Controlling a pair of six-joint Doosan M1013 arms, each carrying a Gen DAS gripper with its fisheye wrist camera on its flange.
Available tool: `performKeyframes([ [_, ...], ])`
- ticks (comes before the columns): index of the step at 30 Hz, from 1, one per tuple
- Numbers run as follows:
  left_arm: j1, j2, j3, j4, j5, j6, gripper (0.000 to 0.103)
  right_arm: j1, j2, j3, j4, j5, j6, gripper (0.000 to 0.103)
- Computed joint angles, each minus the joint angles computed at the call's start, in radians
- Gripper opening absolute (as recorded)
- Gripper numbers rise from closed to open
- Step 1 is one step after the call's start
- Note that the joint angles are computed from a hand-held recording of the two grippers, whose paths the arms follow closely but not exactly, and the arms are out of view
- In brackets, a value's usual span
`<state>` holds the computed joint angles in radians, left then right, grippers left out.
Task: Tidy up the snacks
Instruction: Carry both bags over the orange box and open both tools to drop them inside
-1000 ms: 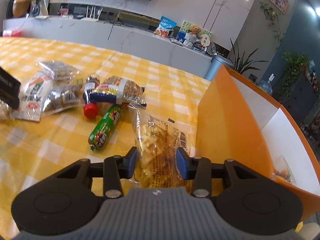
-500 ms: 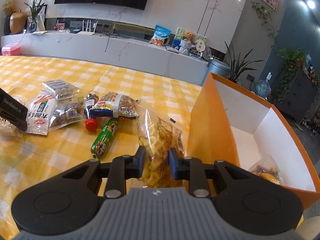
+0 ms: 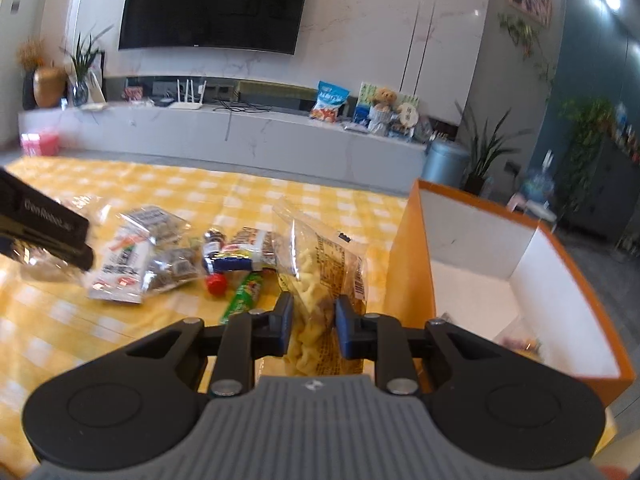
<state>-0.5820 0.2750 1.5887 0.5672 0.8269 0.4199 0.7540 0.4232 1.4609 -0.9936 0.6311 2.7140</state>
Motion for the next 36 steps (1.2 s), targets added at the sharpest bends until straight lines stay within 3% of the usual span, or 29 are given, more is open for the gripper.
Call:
performKeyframes([
  [9, -0.032, -0.044, 0.023, -0.022, -0.070, 0.017, 0.091, -0.029, -0.067, 0.047, 0.208, -0.102, -0.026, 0.020],
  [16, -0.064, -0.071, 0.032, 0.027, -0.094, 0.022, 0.091, -0.054, -0.133, 0.096, 0.358, -0.191, -0.045, 0.020],
  [28, -0.111, -0.103, 0.029, 0.131, -0.155, 0.019, 0.091, -0.097, -0.239, 0.172, 0.418, -0.292, 0.042, 0.020],
  [36, -0.139, -0.083, -0.017, 0.123, -0.214, 0.123, 0.091, -0.129, -0.304, 0.222, 0.250, -0.317, 0.258, 0.020],
])
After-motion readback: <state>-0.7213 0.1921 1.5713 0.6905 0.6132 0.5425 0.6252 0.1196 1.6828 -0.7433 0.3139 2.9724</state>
